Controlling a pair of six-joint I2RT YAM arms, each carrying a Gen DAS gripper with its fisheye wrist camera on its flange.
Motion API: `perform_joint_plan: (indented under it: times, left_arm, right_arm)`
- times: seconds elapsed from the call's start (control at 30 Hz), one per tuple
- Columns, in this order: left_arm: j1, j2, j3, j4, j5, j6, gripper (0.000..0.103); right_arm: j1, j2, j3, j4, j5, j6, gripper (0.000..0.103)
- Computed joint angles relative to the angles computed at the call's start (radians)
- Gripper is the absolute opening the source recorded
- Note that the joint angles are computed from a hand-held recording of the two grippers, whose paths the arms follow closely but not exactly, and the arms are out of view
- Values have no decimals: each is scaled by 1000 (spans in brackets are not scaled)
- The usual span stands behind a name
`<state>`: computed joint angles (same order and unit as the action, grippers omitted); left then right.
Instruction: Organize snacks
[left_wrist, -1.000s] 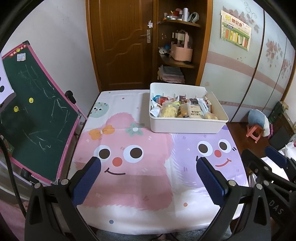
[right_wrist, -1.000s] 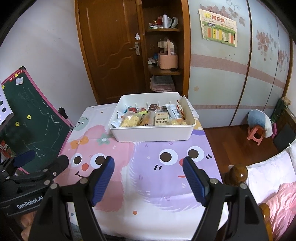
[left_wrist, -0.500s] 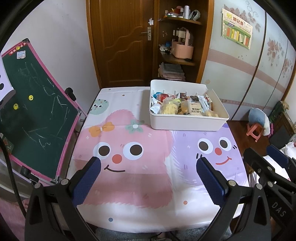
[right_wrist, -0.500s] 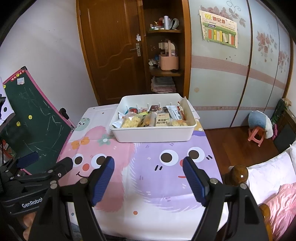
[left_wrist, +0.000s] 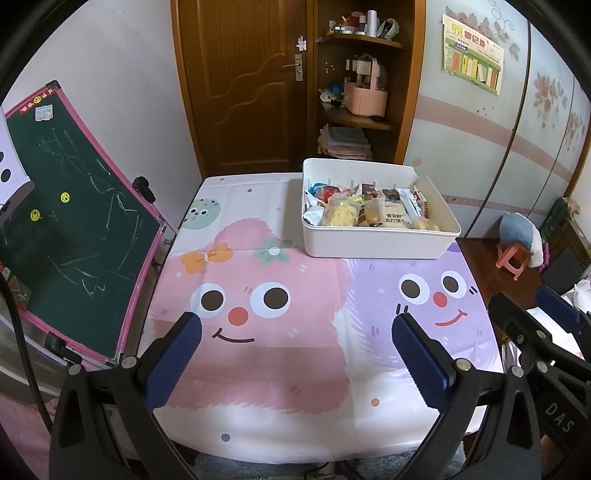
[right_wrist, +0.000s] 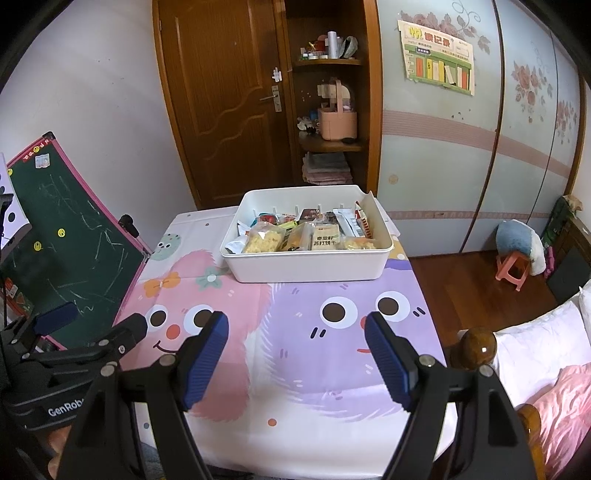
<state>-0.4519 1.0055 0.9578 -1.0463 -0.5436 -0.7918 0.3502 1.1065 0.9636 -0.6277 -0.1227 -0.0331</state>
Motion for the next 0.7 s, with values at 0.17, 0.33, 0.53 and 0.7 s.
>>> perform_joint_plan:
  times: [0.17,0.33,0.53,0.7]
  left_arm:
    - [0,1,1,0,-1,0,103]
    - [-3,1,0,-1,-4,-2,103]
    - [0,2,3,-1,-1,1,103]
    - [-1,-1,-7,-1,-9,5,103]
  right_arm:
    - [-4,4,5,-5,-2,-3,77]
    - [-4,12,8,-5,0,-3,77]
    - [-4,12,6,-2,0,-3,77]
    - [-4,16,5,2,7,-11,77]
